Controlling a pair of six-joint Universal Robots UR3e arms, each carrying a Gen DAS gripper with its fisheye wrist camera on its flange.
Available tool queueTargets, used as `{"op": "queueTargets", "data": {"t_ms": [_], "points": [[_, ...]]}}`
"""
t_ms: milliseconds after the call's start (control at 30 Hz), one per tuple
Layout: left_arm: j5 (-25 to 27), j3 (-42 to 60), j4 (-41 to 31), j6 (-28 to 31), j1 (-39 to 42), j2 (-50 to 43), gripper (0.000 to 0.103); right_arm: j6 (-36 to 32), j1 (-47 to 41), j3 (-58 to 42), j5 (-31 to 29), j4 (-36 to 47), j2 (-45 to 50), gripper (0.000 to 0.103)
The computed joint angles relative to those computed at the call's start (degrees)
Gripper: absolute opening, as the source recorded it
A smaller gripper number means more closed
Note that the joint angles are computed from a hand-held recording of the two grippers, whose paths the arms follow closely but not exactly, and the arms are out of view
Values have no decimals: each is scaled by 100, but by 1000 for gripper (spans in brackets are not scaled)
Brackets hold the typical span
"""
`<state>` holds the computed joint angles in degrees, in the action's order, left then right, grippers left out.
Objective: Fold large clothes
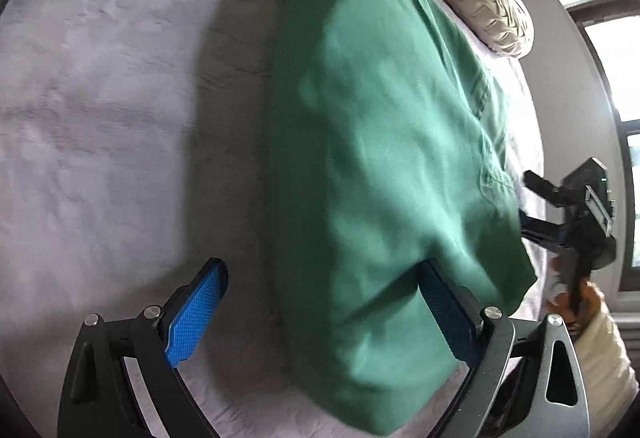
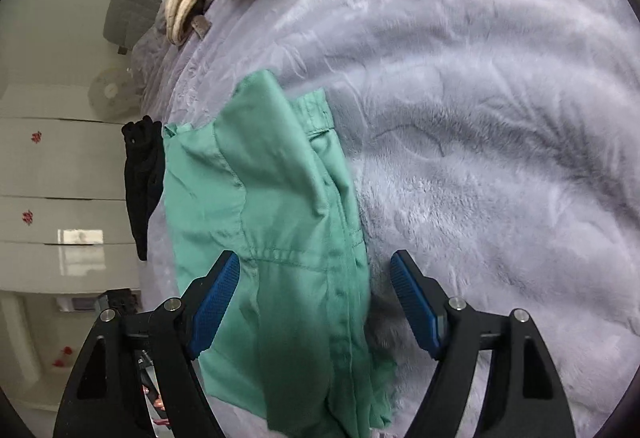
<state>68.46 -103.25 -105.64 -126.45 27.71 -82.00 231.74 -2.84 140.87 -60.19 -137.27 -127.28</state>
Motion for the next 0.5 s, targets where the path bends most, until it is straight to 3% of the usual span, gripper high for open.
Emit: {"op": "queueTargets", "data": {"t_ms": [200,400,433,467,500], "points": [[-283,-63,235,-178,-350,-396,97,-343,-519,596,747,-1572,907,81],[-392,-333,685,-433,-733,-470,101,-283,-522,470,1236,-3733,2882,82],[-384,-364,732,-431,-768,-421,100,-161,-457,446,1154,-3880,3038,81],[-377,-418,790,-400,-792,-277,91,-3,-399,403,1078,-3955,3136,77],[-364,-464,859,-388,-807,-167,85,89,-351,358,988,-3923,3128,67]]}}
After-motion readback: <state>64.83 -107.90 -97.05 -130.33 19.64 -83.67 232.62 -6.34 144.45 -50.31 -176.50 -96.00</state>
